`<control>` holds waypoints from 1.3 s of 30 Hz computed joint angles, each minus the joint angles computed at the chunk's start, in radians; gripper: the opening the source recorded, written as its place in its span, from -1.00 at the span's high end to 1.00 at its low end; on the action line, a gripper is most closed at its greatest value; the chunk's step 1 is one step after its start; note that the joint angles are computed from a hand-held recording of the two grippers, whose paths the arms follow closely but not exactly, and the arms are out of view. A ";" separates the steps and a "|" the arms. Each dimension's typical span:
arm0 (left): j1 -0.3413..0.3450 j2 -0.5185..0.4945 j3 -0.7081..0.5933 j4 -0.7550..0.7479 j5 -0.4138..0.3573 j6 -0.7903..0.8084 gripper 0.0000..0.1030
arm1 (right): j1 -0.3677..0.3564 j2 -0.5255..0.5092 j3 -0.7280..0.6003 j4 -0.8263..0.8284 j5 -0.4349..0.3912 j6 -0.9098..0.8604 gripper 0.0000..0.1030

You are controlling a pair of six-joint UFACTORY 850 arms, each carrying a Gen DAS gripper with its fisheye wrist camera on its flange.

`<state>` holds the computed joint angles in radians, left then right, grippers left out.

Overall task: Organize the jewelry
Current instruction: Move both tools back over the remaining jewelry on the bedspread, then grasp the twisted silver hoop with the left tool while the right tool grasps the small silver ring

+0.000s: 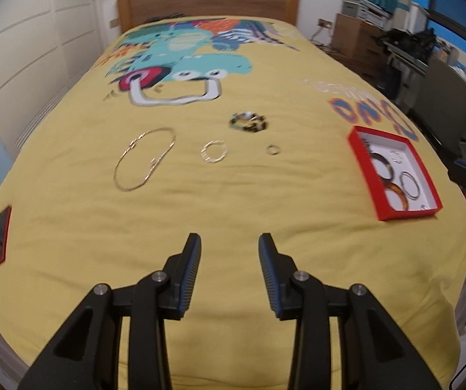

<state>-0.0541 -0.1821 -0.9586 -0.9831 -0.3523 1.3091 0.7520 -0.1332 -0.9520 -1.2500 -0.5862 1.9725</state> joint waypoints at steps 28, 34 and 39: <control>-0.080 -0.615 -0.647 0.277 -0.171 -0.354 0.30 | -0.251 -0.563 -0.473 0.509 0.406 -0.727 0.15; -0.079 -0.671 -0.728 0.254 -0.211 -0.332 0.30 | -0.267 -0.611 -0.533 0.592 0.415 -0.835 0.15; -0.083 -0.688 -0.749 0.242 -0.204 -0.302 0.30 | -0.272 -0.637 -0.568 0.624 0.403 -0.881 0.18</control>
<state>-0.1367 -0.8704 -1.7079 -0.7415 -0.5565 1.0067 0.4798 -0.7699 -1.5204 -0.6255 -0.1831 1.0915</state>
